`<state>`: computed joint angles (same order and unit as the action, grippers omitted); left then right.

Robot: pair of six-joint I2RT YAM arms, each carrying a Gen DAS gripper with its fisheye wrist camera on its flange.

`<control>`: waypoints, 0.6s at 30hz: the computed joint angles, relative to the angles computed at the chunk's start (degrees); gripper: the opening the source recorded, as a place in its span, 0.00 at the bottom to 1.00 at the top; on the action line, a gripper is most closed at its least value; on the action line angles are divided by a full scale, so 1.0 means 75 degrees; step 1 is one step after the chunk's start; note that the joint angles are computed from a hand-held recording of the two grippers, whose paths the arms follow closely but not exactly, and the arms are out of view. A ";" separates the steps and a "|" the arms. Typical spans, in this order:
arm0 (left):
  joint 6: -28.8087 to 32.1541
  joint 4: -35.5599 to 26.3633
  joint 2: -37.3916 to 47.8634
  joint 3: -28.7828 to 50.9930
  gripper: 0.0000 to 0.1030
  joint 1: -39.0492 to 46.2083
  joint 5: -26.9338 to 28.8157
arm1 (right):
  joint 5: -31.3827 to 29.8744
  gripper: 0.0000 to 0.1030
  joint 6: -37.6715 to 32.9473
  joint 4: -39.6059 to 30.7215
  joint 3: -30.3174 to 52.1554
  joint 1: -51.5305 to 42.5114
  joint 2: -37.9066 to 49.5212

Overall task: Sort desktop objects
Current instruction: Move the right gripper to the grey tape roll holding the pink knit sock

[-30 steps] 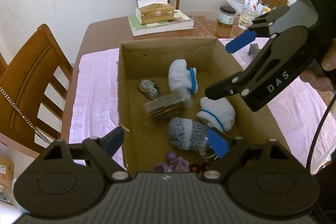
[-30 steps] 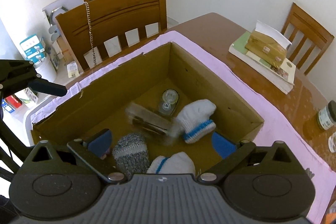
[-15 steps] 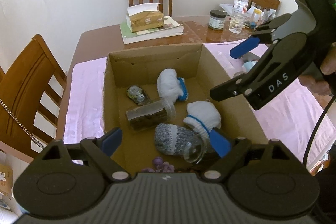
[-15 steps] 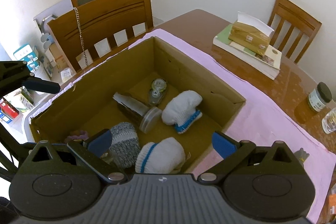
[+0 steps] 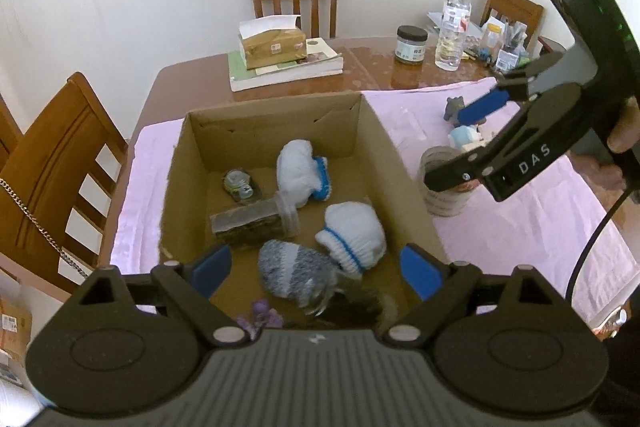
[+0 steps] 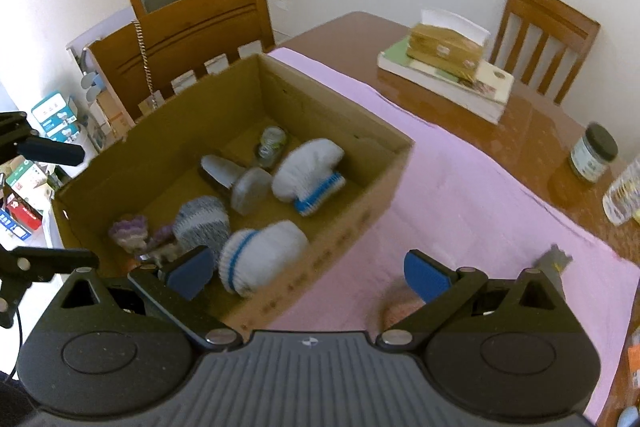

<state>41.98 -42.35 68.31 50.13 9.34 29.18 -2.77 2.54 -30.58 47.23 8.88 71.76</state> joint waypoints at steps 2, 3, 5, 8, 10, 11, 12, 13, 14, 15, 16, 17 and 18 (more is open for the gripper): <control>-0.0286 -0.0007 -0.0179 -0.0088 0.89 -0.0240 -0.0091 | -0.0183 1.00 -0.0199 -0.0054 -0.0174 -0.0344 -0.0143; -0.0422 0.0018 -0.0260 -0.0143 0.89 -0.0359 -0.0135 | -0.0295 1.00 -0.0324 -0.0056 -0.0271 -0.0503 -0.0222; -0.0685 0.0033 -0.0458 -0.0246 0.89 -0.0645 -0.0277 | -0.0472 1.00 -0.0586 -0.0043 -0.0464 -0.0828 -0.0376; -0.1038 0.0121 -0.0633 -0.0342 0.89 -0.1071 -0.0532 | -0.0770 1.00 -0.0930 -0.0056 -0.0646 -0.1282 -0.0490; -0.1315 0.0171 -0.0711 -0.0384 0.89 -0.1344 -0.0654 | -0.0967 1.00 -0.1139 -0.0061 -0.0751 -0.1550 -0.0579; -0.1443 0.0207 -0.0726 -0.0403 0.89 -0.1463 -0.0706 | -0.1083 1.00 -0.1245 -0.0046 -0.0810 -0.1680 -0.0618; -0.1601 0.0244 -0.0766 -0.0434 0.89 -0.1606 -0.0782 | -0.1218 1.00 -0.1360 -0.0024 -0.0868 -0.1815 -0.0650; -0.1716 0.0271 -0.0796 -0.0457 0.89 -0.1718 -0.0843 | -0.1327 1.00 -0.1467 0.0008 -0.0925 -0.1922 -0.0675; -0.1834 0.0301 -0.0835 -0.0486 0.89 -0.1838 -0.0903 | -0.1399 1.00 -0.1579 0.0039 -0.0982 -0.1998 -0.0690; -0.1917 0.0332 -0.0863 -0.0516 0.89 -0.1927 -0.0943 | -0.1449 1.00 -0.1713 0.0037 -0.1013 -0.2057 -0.0687; -0.2007 0.0360 -0.0901 -0.0547 0.89 -0.2020 -0.0984 | -0.1504 1.00 -0.1887 0.0052 -0.1072 -0.2112 -0.0679; -0.2098 0.0383 -0.0937 -0.0570 0.89 -0.2104 -0.1028 | -0.1554 1.00 -0.2039 0.0079 -0.1117 -0.2153 -0.0654; -0.2184 0.0397 -0.0974 -0.0594 0.89 -0.2181 -0.1065 | -0.1588 1.00 -0.2146 0.0110 -0.1174 -0.2192 -0.0658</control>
